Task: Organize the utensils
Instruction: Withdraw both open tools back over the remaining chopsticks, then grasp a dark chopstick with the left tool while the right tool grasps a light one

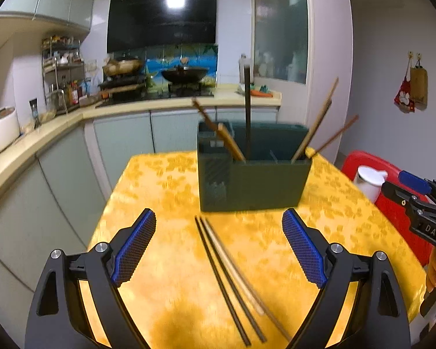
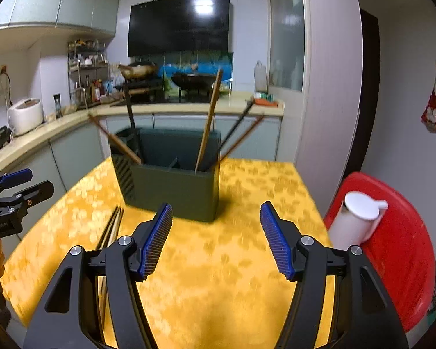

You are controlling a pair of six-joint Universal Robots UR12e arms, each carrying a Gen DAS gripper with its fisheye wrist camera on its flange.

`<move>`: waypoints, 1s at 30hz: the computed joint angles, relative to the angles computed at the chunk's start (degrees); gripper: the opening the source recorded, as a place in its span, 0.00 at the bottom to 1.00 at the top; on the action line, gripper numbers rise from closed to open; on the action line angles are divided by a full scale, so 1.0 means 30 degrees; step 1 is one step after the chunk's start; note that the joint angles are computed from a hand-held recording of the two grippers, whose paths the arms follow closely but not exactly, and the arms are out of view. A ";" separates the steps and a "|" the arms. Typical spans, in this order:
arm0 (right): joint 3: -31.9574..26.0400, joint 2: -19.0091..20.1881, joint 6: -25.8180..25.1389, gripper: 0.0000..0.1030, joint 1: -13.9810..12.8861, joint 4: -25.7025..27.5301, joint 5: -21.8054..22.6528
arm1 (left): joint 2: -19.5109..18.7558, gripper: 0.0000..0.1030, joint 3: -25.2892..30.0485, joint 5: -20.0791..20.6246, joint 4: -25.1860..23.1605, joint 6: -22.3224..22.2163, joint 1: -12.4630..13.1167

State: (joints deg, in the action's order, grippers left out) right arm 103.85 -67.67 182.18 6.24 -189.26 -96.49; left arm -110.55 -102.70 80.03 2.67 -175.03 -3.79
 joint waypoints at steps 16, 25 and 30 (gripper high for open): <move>0.2033 -0.0233 0.0523 0.59 0.0530 -0.0801 -0.0374 | 0.1036 0.83 -0.2590 -0.0135 -0.0632 -0.1316 0.0723; 0.2181 0.0120 0.0277 0.59 0.0781 -0.0285 0.0480 | 0.1063 0.83 -0.3560 0.0439 -0.0522 -0.0824 0.0619; 0.2236 0.0282 -0.0253 0.59 0.1012 -0.0249 0.0346 | 0.0824 0.83 -0.3753 0.0685 -0.0440 -0.0665 0.0428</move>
State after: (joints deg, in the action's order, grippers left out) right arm 110.56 -66.82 181.42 9.28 -190.01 -95.45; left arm -108.08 -113.96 82.09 1.35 -177.03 -2.51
